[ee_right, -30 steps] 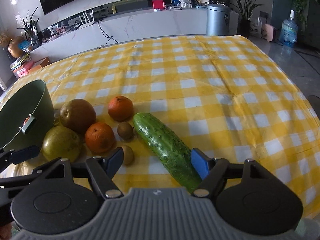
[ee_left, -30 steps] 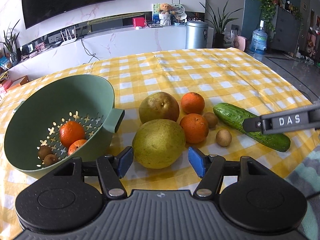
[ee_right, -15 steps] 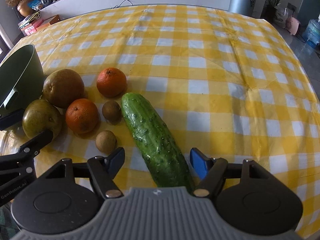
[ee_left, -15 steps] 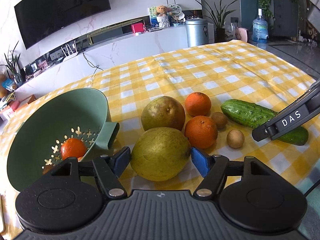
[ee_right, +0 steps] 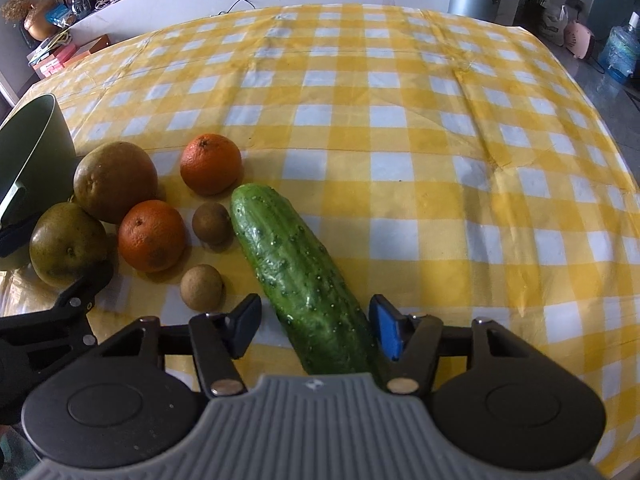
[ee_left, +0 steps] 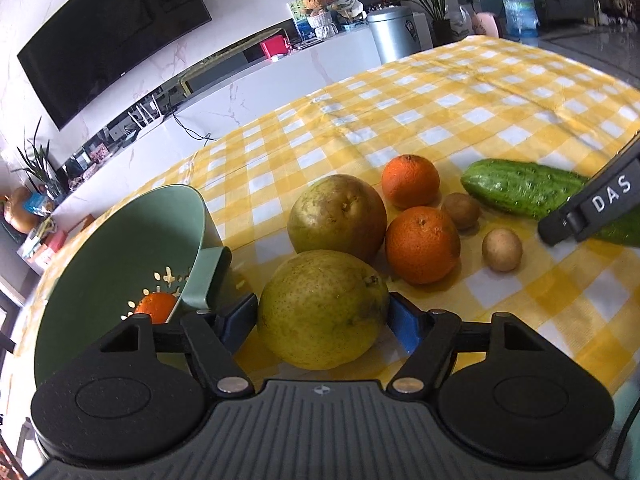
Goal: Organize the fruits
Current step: 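Move the right tool to the cucumber while the left tool approaches the large green pear, then close the right tool on the cucumber and lift while the left tool closes on the pear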
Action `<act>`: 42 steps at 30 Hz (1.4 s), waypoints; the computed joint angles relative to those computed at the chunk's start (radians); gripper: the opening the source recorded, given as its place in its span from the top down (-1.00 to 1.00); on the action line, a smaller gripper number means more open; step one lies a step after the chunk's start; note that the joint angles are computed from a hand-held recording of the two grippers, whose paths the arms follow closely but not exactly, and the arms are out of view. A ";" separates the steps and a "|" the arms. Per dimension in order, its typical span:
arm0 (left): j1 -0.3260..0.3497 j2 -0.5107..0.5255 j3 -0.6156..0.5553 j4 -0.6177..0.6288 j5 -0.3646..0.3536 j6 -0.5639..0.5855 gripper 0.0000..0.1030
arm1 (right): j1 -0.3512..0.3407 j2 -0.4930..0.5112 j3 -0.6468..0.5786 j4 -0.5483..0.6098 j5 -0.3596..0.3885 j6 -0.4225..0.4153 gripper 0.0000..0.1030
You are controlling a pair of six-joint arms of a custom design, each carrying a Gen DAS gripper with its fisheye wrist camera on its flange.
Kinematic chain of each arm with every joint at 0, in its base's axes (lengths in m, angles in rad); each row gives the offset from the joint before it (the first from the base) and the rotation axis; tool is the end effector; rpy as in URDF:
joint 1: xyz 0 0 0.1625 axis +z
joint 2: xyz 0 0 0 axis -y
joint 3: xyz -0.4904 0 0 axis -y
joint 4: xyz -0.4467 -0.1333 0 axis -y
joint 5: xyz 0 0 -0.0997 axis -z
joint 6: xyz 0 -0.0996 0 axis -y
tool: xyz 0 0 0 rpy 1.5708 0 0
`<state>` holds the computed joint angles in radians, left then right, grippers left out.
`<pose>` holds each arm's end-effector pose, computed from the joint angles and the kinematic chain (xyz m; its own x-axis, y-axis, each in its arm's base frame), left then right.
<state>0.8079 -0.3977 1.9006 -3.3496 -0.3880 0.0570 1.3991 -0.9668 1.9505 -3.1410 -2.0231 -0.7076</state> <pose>-0.2438 -0.5813 -0.1023 -0.4091 0.1187 -0.9047 0.6893 0.6899 -0.2212 -0.0241 -0.6642 0.1748 -0.7346 -0.2355 0.6364 -0.4411 0.8784 -0.1840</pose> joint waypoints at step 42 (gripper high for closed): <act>-0.015 -0.111 0.089 0.032 -0.147 -0.178 -0.53 | -0.010 0.011 -0.007 -0.009 0.085 -0.004 0.23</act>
<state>0.7926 -0.5089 1.9900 -3.3180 -0.5352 -0.1208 1.3895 -0.9559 1.9439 -3.1499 -1.9384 -0.7118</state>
